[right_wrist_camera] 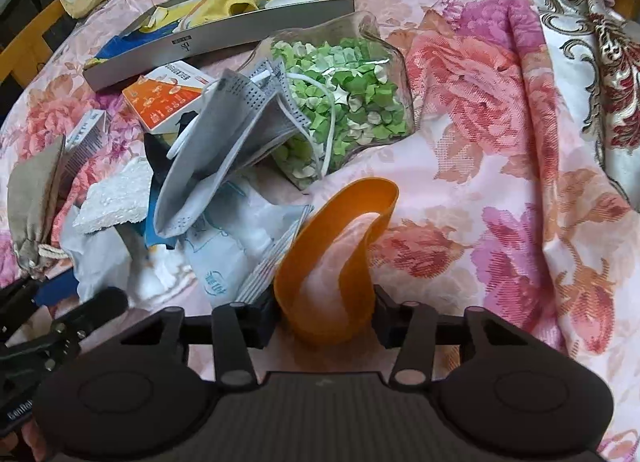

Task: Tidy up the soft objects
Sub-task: 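Grasp the grey cloth with the left tool while the right tool grasps the orange band, then lift and carry the grey cloth and orange band over the tray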

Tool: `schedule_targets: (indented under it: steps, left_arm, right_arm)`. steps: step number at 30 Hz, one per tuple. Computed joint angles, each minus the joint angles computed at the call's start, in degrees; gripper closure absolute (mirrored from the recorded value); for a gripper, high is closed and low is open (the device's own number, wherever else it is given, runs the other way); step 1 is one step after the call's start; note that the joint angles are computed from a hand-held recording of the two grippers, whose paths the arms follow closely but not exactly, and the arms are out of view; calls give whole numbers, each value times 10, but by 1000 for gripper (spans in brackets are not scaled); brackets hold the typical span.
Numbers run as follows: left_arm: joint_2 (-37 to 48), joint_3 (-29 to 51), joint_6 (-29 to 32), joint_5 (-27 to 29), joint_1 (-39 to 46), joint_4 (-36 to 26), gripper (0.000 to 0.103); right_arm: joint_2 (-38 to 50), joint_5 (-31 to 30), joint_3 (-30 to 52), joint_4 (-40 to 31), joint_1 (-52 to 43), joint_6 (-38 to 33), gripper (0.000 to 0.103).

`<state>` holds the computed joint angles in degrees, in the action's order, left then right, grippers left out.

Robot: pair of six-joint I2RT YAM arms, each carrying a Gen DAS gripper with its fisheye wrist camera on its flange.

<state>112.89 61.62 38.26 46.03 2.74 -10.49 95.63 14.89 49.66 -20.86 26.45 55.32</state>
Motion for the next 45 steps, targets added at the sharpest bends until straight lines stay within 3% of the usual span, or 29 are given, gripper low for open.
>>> schedule_targets:
  steps: [3,13,27,30,34,39,42,45]
  left_arm:
    - [-3,-7,-8,6,-3,10,63]
    - [-5,-17,-27,31,6,25,70]
    - [26,36,-104,35,23,-18,88]
    - [26,37,-102,37,26,-21,89]
    - [24,33,-107,23,23,-9,87]
    - [22,34,-122,11,22,1,82]
    - [35,56,-138,15,24,-19,72]
    - [42,64,-151,20,25,-20,72]
  right_arm:
    - [-3,-5,-9,17,-3,-1,61]
    - [-36,-9,-55,90,-7,-2,78]
    - [-67,-88,-124,241,-27,-35,84]
    - [-57,-70,-109,219,-21,-26,84]
    - [-43,-61,-91,185,-23,-13,62]
    - [-22,-71,-70,158,-26,-11,55]
    - [-10,-83,-61,151,-30,-11,56]
    - [-14,-93,-71,172,-31,-17,73]
